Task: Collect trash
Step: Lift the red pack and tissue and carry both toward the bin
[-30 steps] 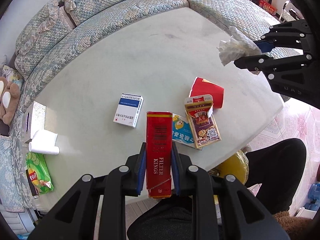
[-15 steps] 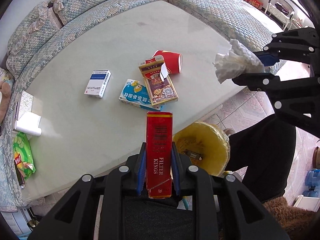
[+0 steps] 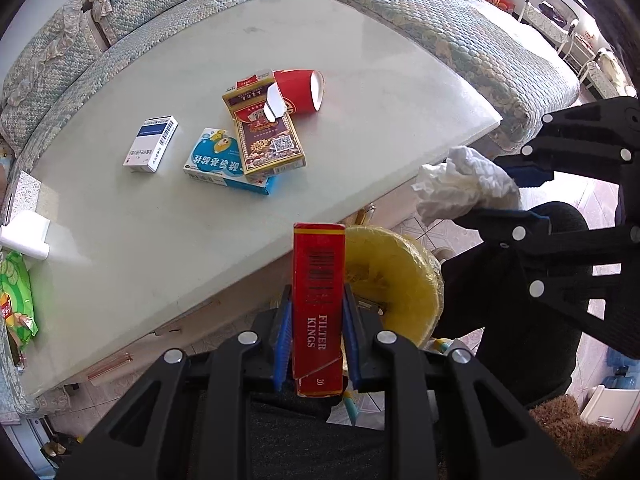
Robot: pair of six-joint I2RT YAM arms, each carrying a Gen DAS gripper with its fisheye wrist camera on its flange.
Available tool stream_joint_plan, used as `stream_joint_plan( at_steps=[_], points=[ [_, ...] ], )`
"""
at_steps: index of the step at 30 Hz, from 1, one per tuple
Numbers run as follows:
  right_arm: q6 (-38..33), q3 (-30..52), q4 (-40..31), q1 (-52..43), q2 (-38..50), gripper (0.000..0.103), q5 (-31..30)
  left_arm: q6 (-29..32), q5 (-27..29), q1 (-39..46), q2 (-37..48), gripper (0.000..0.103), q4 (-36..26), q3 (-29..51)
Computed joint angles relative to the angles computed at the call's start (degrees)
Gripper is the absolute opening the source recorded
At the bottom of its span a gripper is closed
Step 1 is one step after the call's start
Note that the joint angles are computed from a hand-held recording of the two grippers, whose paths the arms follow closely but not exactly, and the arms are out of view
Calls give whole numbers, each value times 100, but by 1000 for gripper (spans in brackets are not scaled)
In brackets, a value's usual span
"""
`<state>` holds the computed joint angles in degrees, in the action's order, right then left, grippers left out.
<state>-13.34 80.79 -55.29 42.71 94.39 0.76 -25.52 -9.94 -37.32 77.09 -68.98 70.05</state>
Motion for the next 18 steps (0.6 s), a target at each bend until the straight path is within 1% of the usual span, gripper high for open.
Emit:
stream_joint_plan(
  at_steps=[1,4,7,9,15,18],
  points=[
    [36,-96,52,23,-4,23,-1,-11,57,-12,-8,23,98,-107],
    [78,-400,281,30,-30,23,68,-126,-52,-100,13,23,328,-391],
    [135,-610,428,-42,39,23,-102,-148,165,-50,-7,23,671,-748],
    [155,-798,607,-25,70,23,-28,-234,50,-128,67,23,856,-954],
    [300,-1267,1055,-14,286,23,-153,-326,312,-121,262,23,1612,-1625],
    [344,-1449,1284,2,410,23,-112,-353,562,-59,351,23,2033,-1956]
  ],
)
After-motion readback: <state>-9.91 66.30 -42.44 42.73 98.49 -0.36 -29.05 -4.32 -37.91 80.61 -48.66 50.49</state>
